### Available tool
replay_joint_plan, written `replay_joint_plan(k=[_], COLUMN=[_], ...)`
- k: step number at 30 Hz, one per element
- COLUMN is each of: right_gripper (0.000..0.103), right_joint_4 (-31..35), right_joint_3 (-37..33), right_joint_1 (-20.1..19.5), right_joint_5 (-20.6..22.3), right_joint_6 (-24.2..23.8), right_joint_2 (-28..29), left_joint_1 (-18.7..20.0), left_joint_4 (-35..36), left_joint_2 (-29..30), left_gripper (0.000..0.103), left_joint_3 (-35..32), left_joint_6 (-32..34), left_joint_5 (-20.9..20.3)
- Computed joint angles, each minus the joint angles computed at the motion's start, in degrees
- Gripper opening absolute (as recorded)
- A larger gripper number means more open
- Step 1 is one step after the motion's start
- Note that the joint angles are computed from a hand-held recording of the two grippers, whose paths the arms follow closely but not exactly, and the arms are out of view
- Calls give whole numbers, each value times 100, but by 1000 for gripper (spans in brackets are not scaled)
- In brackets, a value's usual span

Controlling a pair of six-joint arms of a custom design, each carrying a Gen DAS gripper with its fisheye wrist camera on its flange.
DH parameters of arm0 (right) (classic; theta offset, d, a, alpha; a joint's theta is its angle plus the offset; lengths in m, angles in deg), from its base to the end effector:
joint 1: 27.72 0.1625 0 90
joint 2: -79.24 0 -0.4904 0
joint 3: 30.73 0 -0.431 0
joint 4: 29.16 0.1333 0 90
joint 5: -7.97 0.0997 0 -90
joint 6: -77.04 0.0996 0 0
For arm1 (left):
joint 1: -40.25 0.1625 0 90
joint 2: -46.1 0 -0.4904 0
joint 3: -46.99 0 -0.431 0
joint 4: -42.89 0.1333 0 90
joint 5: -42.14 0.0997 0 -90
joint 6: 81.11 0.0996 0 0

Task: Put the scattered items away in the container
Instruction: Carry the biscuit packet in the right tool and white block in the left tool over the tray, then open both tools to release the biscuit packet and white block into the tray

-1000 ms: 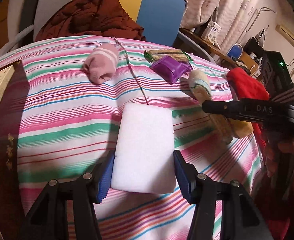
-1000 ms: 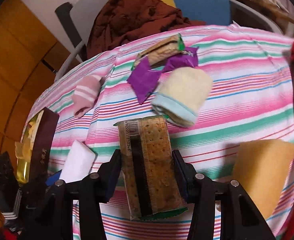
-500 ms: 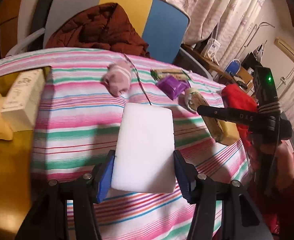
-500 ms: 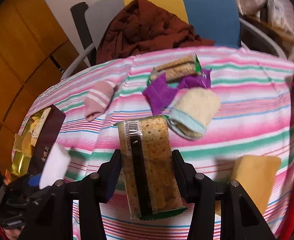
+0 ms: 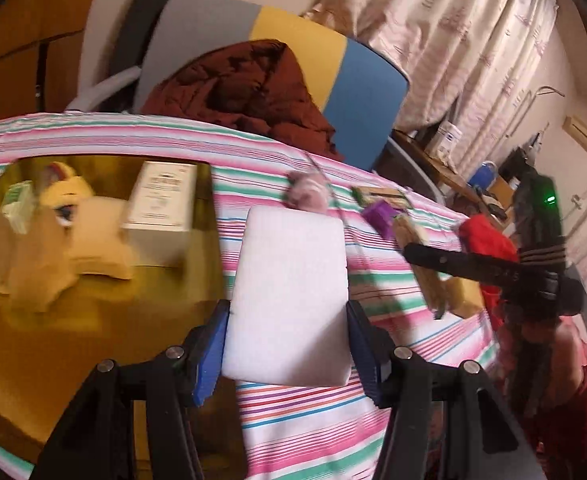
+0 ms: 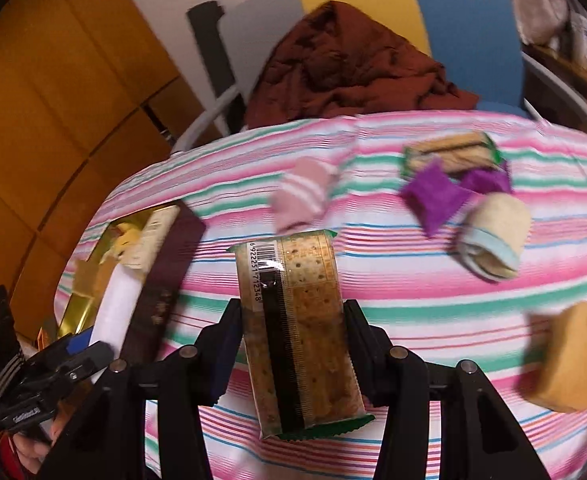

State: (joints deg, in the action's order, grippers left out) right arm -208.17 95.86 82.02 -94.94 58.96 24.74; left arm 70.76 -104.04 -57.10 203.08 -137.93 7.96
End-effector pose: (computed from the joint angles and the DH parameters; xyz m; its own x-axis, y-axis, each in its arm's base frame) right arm 0.2872 -0.4717 0.0878 -0.7927 -0.5342 0.2935 -0.5987 0.7729 -0.2103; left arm -0.1071 -0.3135 0.2474 -0.9029 -0.1752 -0.3927 0.1896 0.6575 -0.7292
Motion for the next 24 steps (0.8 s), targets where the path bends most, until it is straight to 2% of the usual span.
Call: replay_joint_plan(k=[4,8,12,15,20,24], right_gripper=[50,50,50,50,50,50], right_joint_4=[122,213,248,368,595,780], right_joint_3=[-82,-231,-419,-598,-917,-1043], right_joint_1=[345,663,955,1149,1476,1557], right_joint_5=[341,738,976,1038,542,207], right_joint_6=[74,221,335,489,766,951], right_joint_2=[190,463,804,1066,1494,1696], left_joint_1=[-114,-32,202,346,428,740], left_joint_4=[1314,2417,2920,2978,3426,3175], left_joint_2=[-1016,-1971,-2460,-2636,-2631,-2414], left_gripper=[57,57,57,57,57,57], left_joint_3=[38,18,-32,-29,-86,-88], left_joint_6=[-696,-1258,-1376,-1301,-1516,-1301], left_joint_5=[156,224,161,59,30,-188])
